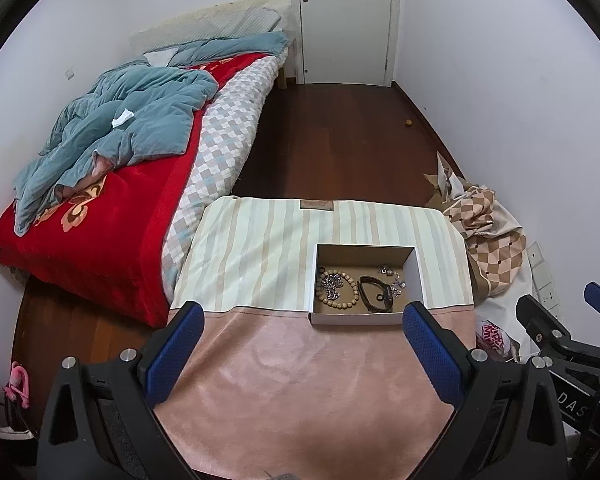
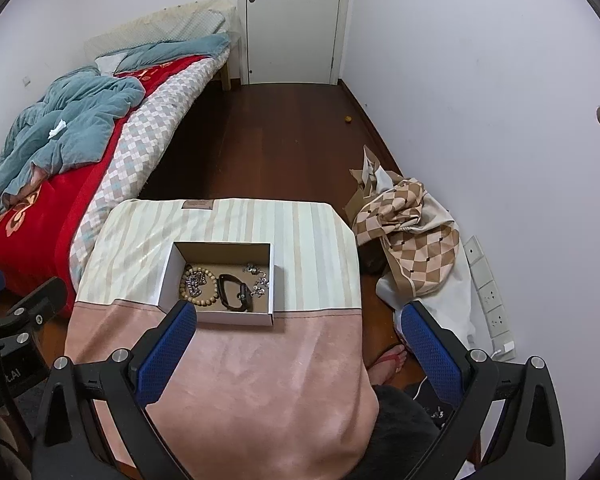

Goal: Organize jewelry

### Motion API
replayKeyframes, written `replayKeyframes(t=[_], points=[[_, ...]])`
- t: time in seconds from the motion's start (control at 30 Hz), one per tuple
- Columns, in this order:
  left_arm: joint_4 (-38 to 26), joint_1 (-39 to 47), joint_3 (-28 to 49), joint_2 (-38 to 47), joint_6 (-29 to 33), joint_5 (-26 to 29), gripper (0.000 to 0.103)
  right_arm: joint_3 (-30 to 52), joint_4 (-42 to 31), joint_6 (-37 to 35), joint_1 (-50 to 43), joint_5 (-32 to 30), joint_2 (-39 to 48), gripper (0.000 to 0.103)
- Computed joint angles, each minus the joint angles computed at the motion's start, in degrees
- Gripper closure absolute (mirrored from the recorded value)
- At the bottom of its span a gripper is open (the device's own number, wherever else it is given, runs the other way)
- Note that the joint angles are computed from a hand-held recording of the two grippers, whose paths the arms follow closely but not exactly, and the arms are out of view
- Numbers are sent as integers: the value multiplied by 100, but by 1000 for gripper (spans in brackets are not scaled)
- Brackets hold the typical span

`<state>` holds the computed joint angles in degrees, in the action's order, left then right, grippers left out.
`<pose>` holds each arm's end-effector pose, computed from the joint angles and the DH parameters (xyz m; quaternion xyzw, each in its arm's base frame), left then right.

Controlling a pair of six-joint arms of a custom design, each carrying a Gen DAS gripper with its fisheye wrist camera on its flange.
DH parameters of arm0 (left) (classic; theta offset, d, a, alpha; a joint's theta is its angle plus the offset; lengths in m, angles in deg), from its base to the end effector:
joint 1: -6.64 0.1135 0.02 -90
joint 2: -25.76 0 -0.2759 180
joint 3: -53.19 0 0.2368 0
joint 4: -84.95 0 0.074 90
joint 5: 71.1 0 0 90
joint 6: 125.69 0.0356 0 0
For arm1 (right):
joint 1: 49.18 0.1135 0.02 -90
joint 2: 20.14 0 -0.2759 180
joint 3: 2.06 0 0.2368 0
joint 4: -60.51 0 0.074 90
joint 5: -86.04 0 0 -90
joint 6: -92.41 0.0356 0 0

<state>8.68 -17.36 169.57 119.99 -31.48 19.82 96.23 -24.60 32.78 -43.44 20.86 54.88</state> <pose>0.2957 -0.1323 0.3891 0.2342 0.9221 -0.0605 0.3021 0.2168 0.0068 0.3798 0.2531 0.9143 -0.1245 0.2905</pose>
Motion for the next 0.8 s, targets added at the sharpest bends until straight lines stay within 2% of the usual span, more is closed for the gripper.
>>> replayKeyframes(t=[0.8], points=[[-37, 96, 3, -12, -2, 126, 1, 258, -240, 33, 141, 77, -19, 0]])
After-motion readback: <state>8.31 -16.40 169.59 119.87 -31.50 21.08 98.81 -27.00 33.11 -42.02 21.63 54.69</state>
